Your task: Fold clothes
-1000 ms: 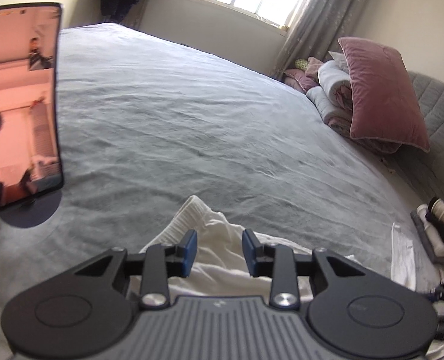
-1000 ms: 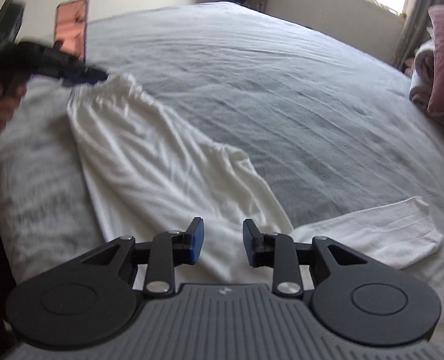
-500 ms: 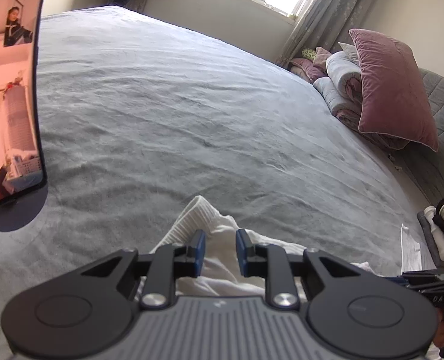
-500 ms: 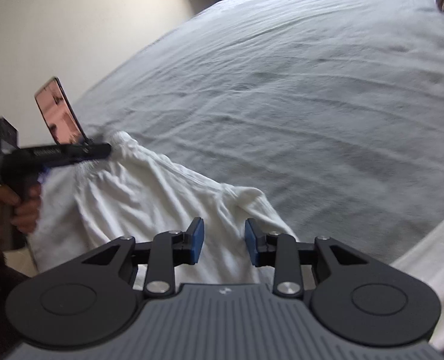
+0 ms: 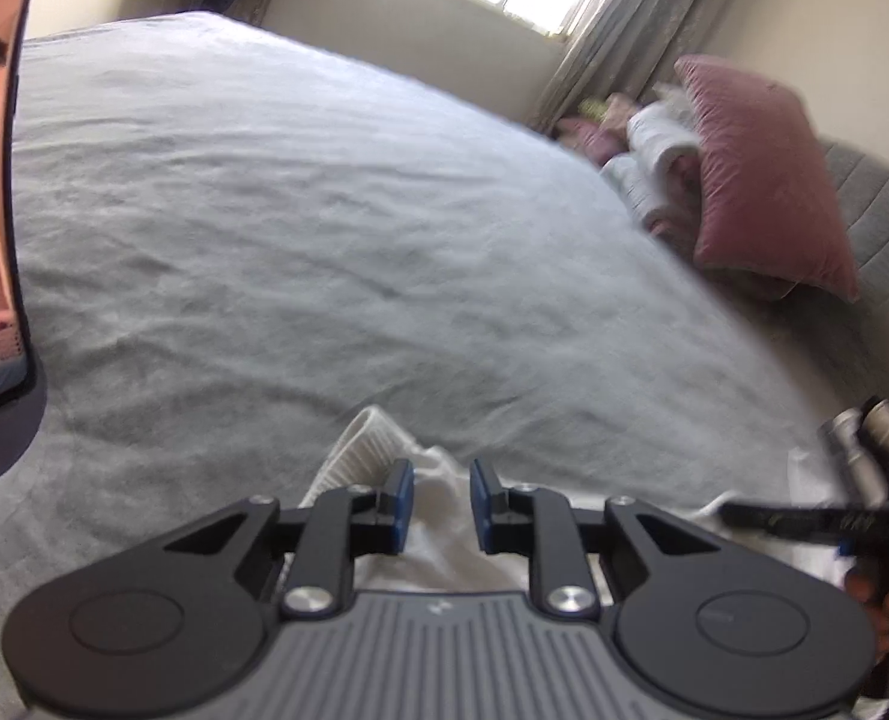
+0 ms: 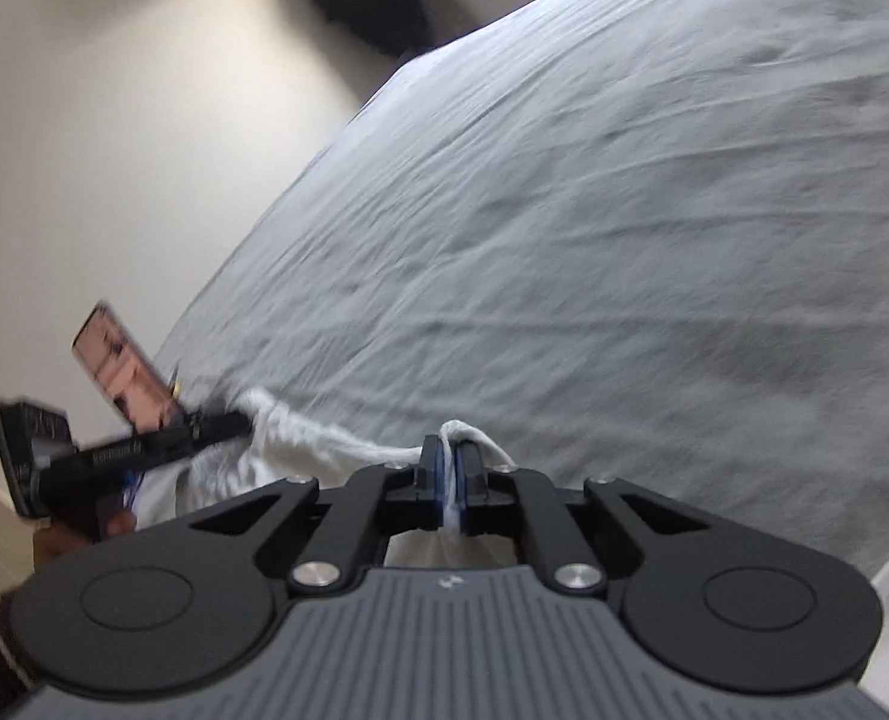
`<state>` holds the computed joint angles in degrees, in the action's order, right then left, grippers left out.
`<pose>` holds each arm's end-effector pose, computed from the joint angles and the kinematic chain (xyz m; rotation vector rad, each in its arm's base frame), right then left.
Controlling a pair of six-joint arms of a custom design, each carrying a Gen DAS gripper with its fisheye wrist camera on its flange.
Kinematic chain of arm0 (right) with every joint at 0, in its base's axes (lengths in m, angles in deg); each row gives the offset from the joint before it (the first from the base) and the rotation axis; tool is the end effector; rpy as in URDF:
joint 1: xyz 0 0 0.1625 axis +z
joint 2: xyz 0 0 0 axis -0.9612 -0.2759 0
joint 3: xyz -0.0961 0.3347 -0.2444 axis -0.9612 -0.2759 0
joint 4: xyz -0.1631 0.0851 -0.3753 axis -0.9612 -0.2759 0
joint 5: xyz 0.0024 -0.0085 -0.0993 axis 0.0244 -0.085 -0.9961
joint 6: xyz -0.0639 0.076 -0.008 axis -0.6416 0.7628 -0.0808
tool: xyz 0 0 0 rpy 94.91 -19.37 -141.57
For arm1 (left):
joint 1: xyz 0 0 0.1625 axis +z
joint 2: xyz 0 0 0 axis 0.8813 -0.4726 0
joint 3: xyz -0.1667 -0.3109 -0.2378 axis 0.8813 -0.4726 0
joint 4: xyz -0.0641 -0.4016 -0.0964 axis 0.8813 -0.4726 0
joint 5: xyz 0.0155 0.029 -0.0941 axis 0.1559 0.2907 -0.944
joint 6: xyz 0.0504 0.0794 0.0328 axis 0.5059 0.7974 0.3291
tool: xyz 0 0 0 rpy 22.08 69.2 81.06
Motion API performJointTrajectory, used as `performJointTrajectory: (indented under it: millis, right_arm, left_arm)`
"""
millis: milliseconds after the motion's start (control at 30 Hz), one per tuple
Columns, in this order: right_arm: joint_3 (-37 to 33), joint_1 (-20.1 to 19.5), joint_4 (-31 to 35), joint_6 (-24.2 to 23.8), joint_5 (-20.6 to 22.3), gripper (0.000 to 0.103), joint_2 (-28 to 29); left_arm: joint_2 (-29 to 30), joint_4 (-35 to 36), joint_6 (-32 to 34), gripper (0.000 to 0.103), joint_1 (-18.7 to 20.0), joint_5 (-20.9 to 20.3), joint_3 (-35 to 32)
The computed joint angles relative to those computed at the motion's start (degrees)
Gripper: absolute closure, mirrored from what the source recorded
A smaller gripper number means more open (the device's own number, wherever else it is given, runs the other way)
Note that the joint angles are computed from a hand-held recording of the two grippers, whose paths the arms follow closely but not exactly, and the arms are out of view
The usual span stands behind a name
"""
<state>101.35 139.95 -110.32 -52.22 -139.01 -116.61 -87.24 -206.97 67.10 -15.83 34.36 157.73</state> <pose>-0.0217 -0.4478 0.2231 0.4034 -2.9661 0.9301 -0.1491 -0.4349 0.0852 0.4167 2.5924 -1.0040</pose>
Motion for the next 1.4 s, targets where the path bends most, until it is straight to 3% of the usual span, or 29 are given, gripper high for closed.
performJointTrajectory:
  millis: [67,200,300,333,433,467,600,633,667,700,800,833,867,900,1033,1067,1167,1233,1300,1400]
  right_arm:
    - [-0.4,-0.3,-0.9,0.9,-1.3,0.1,0.7]
    - [-0.3,-0.7,-0.3,0.3,-1.3,0.101,0.2]
    - [-0.1,0.1,0.9,-1.3,-3.0,0.097,-0.8]
    - [0.1,0.5,0.7,-1.6,-3.6,0.097,-1.0]
    - [0.8,1.1,0.3,-2.7,-4.1,0.089,-2.1]
    - [1.2,1.3,-0.3,-3.1,-4.2,0.089,-2.4]
    - [3.2,2.4,-6.1,-5.9,-5.9,0.087,-2.4]
    - [3.4,3.0,-8.0,-6.6,-7.1,0.081,-1.7]
    - [3.4,3.5,-9.8,-7.2,-8.2,0.069,-0.6]
    - [3.6,3.8,-11.3,-7.6,-8.8,0.064,0.2]
    - [3.7,4.3,-15.0,-8.6,-9.5,0.064,2.5]
    - [3.7,4.6,-16.6,-9.1,-10.0,0.066,3.5]
    - [3.8,5.4,-19.0,-9.9,-11.5,0.087,5.0]
    - [4.0,6.1,-20.7,-11.1,-13.0,0.1,5.8]
    - [7.0,6.0,-34.5,-12.9,-11.3,0.102,8.3]
    - [7.1,5.8,-36.2,-12.2,-11.1,0.102,8.7]
    - [5.3,7.3,-39.0,-14.9,-17.6,0.102,13.1]
    - [5.4,7.6,-41.9,-16.7,-18.3,0.101,14.9]
    - [5.4,8.3,-39.7,-15.6,-19.3,0.095,13.5]
    - [6.3,8.5,-35.3,-14.3,-19.8,0.077,9.2]
  left_arm:
    - [0.8,-0.8,0.7,0.09,0.0,0.9,-0.2]
    - [1.2,-5.7,2.2,0.09,-0.1,-0.1,0.5]
    - [1.5,-8.6,4.2,0.089,-0.3,1.9,0.6]
    - [1.3,-8.9,4.4,0.085,-0.3,2.5,0.6]
    - [1.3,-12.3,7.5,0.055,-1.0,5.0,1.2]
    - [1.1,-12.1,7.9,0.053,-0.7,4.9,1.2]
    - [0.6,-7.0,6.9,0.055,1.4,3.5,0.0]
    - [0.9,-6.3,6.7,0.055,1.7,3.1,-0.4]
    - [1.2,-6.6,6.8,0.06,2.0,2.9,-0.6]
    - [1.6,-6.9,6.9,0.066,2.2,2.7,-0.9]
    - [1.6,-7.2,5.8,0.077,3.1,0.7,-1.1]
    - [1.8,-7.3,5.7,0.083,3.2,0.5,-1.1]
    - [2.5,-8.2,6.7,0.087,2.8,1.5,-1.1]
    - [3.9,-10.5,8.0,0.093,1.8,3.3,-1.0]
    - [7.2,-18.8,11.9,0.103,0.0,7.2,-0.5]
    - [7.6,-16.8,11.7,0.102,0.3,8.6,-1.0]
    - [8.1,-12.9,10.9,0.102,0.9,10.7,-2.0]
    - [7.4,-11.1,9.9,0.102,0.5,11.4,-2.1]
    - [6.1,-8.4,7.3,0.099,-0.2,12.3,-1.9]
    - [4.9,-7.2,3.9,0.077,-2.1,14.5,-1.4]
